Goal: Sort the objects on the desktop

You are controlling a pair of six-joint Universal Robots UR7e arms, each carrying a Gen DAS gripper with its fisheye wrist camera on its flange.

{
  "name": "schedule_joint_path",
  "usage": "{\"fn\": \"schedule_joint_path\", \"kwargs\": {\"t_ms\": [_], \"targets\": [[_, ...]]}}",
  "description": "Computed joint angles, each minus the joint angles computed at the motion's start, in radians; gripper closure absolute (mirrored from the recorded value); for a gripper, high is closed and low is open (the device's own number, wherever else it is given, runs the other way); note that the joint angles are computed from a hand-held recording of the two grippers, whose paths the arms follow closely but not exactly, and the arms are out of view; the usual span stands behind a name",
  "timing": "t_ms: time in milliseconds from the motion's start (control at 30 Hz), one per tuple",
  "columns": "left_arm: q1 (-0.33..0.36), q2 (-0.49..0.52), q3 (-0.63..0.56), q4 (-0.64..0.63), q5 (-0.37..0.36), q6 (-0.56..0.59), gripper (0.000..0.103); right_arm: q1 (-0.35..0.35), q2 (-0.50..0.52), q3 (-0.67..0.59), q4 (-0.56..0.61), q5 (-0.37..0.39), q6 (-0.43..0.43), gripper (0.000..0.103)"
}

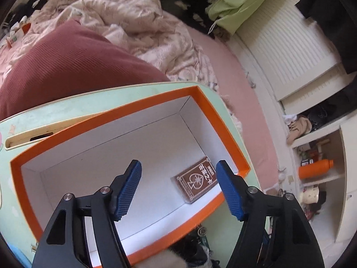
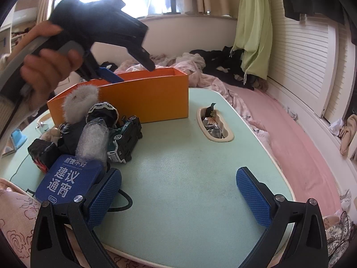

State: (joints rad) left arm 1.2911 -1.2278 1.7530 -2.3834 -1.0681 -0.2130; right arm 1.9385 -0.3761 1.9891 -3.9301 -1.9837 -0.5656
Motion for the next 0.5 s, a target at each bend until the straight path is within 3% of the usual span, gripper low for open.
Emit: {"fn": "schedule_joint_path", "kwargs": {"t_ms": [167, 333, 433, 500], "targets": [[0.017, 0.083, -0.097, 0.119, -0.06, -0.086, 0.033, 0.001, 0.0, 0.001, -0.001, -0.001, 0.0, 0.0], [0.034, 0.135, -0.141, 0.191, -0.062, -0.157, 0.034, 0.0, 0.0, 0.002, -0.003, 0.001, 0.001, 0.0], [0.024, 0.139, -0.143, 0.201, -0.008, -0.157, 0.034, 0.002, -0.002, 0.002, 0.0, 0.001, 0.005, 0.0], [-0.002, 0.143, -0.133, 0.231, 0.106, -0.16, 0.036, 0.003, -0.003, 0.001, 0.002, 0.0, 0.006, 0.0]]}}
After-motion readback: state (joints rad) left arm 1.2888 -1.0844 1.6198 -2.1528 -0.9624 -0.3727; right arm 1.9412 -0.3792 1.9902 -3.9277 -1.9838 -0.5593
